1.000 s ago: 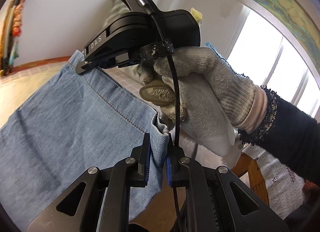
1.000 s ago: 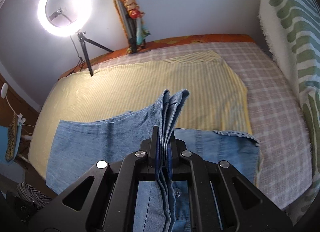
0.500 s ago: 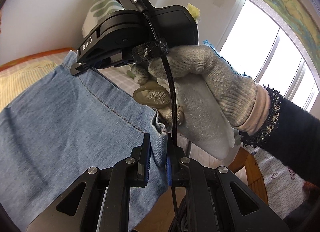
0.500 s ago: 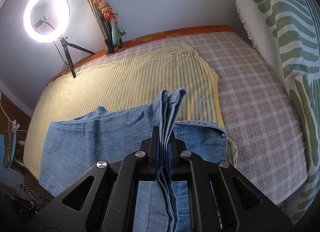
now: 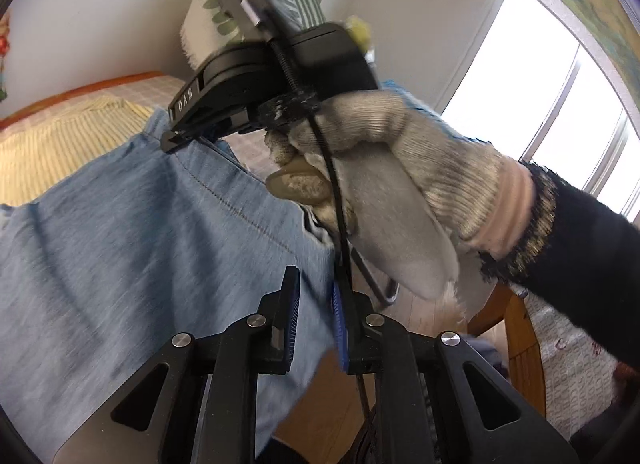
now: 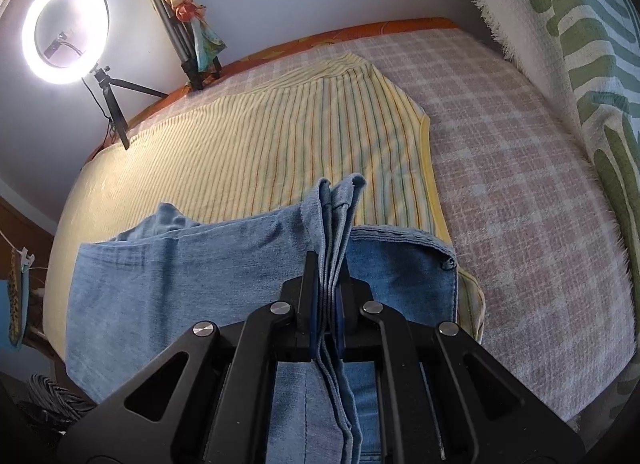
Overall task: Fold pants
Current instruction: 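Open both tools and release the folded jeans on the sheet, then move the right tool to the folded jeans' edge and close on it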
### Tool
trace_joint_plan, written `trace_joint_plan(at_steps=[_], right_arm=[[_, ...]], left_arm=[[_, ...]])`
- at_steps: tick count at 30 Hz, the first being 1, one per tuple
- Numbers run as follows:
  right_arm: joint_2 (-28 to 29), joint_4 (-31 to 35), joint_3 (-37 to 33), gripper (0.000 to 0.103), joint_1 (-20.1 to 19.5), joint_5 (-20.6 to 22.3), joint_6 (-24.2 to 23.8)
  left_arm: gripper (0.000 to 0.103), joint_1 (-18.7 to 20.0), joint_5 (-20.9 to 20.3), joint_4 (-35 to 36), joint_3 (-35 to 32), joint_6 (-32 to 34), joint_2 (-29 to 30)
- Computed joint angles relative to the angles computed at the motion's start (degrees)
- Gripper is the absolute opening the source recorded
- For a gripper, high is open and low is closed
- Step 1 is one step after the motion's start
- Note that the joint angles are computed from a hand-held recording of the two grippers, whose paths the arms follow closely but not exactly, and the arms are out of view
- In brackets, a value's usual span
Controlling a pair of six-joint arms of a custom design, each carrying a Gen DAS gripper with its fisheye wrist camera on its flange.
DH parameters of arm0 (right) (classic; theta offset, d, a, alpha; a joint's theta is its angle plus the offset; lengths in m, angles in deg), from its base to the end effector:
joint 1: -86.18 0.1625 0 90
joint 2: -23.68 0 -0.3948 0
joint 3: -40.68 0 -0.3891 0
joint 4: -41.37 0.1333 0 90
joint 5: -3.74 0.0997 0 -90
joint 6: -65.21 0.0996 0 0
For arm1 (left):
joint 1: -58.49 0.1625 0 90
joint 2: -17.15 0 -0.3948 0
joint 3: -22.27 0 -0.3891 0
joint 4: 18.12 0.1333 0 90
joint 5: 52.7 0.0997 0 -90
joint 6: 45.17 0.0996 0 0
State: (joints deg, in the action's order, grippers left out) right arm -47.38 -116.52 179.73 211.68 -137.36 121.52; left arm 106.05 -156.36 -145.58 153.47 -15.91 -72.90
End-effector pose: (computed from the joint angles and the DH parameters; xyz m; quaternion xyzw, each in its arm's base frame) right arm 0.2623 -0.2717 0.1125 -0.1626 -0.8874 0.3092 0.3007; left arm -0.1794 -0.3589 0.1983 -0.5781 -0.8066 -0.0454 0.1144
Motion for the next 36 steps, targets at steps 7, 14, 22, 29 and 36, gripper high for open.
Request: trace_joint_plan(at_steps=[7, 14, 22, 29, 36], right_arm=[[1.0, 0.9, -0.5, 0.007, -1.1, -0.3, 0.2], [0.4, 19.8, -5.3, 0.027, 0.3, -4.2, 8.2], [4.8, 17.6, -11.4, 0.031, 7.1, -5.8, 6.6], [20.5, 4.1, -20.8, 0.031, 5.8, 2.0, -10.9], [26.6, 1.3, -22.7, 0.031, 1.4, 3.3, -13.2]], left_arm=[[0.019, 2.8, 2.9, 7.2, -2.8, 2.1, -6.8], [0.020, 10.2, 11.4, 10.1, -6.3, 5.2, -12.7], [0.020, 19.9, 21.9, 5.6, -9.9, 7.5, -12.1], [0.020, 23.4, 26.5, 4.3, -9.1, 7.0, -12.3], [0.020, 26.5, 27.3, 5.9, -10.3, 7.6, -13.1]])
